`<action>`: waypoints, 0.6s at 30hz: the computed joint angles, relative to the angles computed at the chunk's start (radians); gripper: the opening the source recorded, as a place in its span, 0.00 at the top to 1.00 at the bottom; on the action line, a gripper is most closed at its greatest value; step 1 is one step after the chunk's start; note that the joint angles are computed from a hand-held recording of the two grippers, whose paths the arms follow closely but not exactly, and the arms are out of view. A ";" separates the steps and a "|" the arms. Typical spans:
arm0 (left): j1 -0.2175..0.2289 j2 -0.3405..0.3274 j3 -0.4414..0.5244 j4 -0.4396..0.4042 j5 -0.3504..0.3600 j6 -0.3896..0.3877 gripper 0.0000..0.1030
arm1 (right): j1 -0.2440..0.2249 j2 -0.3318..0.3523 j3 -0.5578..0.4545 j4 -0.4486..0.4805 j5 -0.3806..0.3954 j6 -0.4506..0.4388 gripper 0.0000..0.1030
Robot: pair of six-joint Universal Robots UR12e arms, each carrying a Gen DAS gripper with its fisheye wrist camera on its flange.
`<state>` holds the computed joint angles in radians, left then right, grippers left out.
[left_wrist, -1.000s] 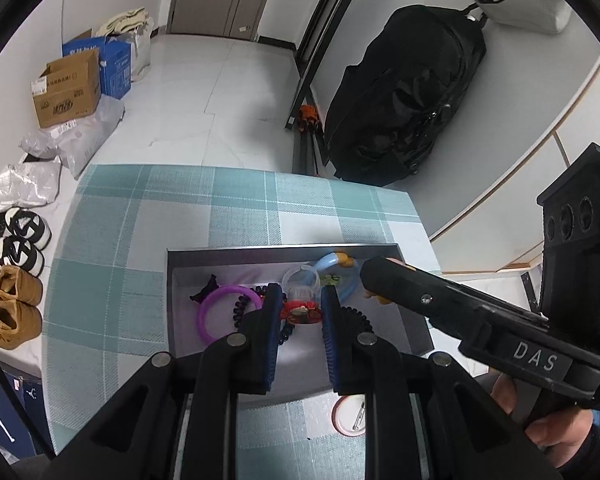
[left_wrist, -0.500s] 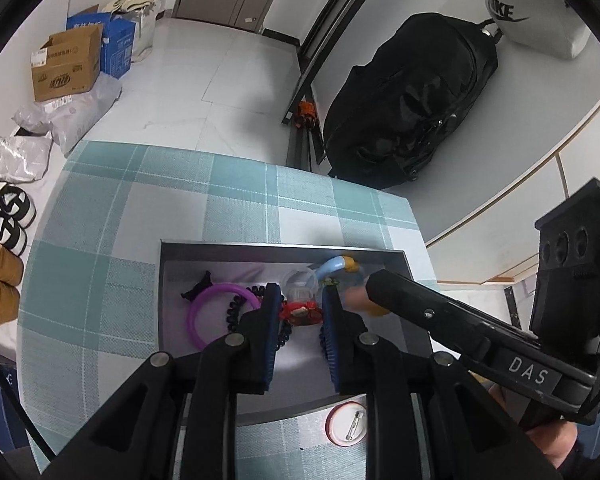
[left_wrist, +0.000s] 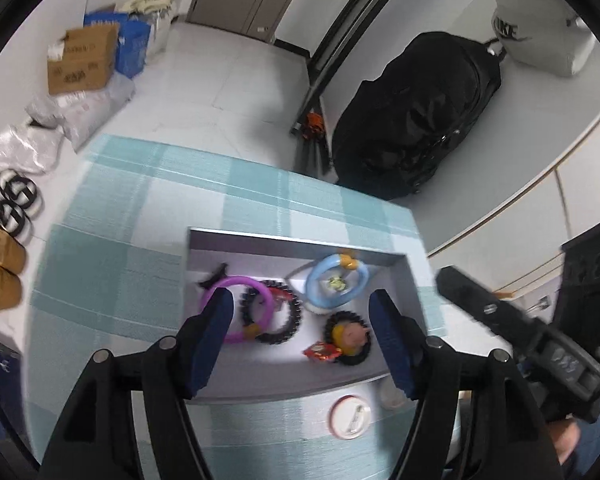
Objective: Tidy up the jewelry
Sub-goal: 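Carry the figurine and red item into the grey box and release both, then withdraw both tools from the box toward the white badges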
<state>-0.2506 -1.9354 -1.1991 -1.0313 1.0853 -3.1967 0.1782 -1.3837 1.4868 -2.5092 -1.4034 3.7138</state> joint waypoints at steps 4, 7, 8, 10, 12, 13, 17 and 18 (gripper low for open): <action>-0.008 0.010 -0.011 0.003 0.050 0.017 0.36 | 0.003 -0.013 0.016 -0.014 -0.028 -0.020 0.44; -0.018 0.022 -0.028 0.045 0.086 0.041 0.36 | 0.001 -0.018 0.022 -0.018 -0.035 -0.027 0.42; -0.022 0.027 -0.035 0.061 0.098 0.053 0.36 | 0.001 -0.020 0.024 -0.018 -0.040 -0.034 0.41; -0.029 0.035 -0.047 0.081 0.116 0.076 0.36 | 0.004 -0.028 0.031 -0.017 -0.061 -0.048 0.34; -0.033 0.043 -0.060 0.088 0.117 0.093 0.36 | 0.004 -0.035 0.038 -0.016 -0.072 -0.055 0.30; -0.035 0.048 -0.069 0.096 0.121 0.101 0.36 | 0.004 -0.040 0.044 -0.014 -0.077 -0.057 0.29; -0.048 0.077 -0.118 0.165 0.159 0.137 0.36 | 0.006 -0.062 0.067 0.007 -0.093 -0.054 0.25; -0.050 0.085 -0.131 0.186 0.158 0.147 0.36 | 0.007 -0.068 0.072 0.018 -0.101 -0.054 0.23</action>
<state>-0.3009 -1.8507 -1.3300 -0.8452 1.2431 -3.0497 0.1850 -1.4515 1.5585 -2.4915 -1.5041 3.6596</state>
